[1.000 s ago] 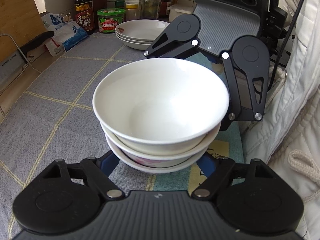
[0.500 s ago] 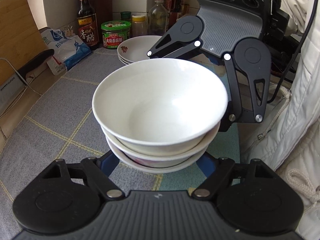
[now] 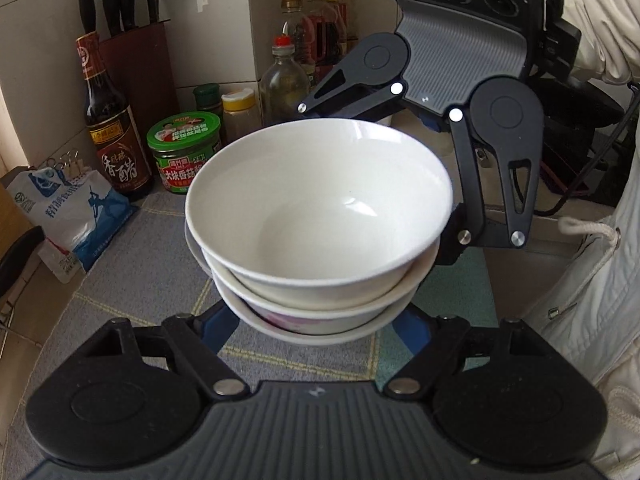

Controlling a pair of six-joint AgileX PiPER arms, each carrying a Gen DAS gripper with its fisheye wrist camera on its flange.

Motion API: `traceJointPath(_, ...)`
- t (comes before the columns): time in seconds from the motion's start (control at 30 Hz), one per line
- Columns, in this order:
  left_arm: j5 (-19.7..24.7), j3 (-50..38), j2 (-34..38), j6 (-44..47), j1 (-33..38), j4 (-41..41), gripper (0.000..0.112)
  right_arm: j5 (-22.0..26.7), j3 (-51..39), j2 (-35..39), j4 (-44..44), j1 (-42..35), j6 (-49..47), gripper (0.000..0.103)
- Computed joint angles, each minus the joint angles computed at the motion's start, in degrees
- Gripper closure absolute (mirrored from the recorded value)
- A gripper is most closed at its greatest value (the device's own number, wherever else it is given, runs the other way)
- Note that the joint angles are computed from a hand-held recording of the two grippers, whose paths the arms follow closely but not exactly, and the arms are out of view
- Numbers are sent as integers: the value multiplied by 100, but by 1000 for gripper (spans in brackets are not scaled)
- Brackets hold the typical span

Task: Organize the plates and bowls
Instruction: 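Carry the bowl stack with both tools onto the fruit-print plate stack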

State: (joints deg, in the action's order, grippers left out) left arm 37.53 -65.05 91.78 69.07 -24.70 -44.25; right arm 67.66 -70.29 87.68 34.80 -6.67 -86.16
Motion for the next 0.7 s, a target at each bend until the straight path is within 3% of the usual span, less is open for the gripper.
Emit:
traceJointPath(0.37,58,-1757,1536,-337,-375,410,30,-39,-807,931,-24,-667,-168,15)
traceJointPath(0.7,113,-2268,1995,-685,-447,659,31,-23,-1150,1408,-76,-743,-18,15)
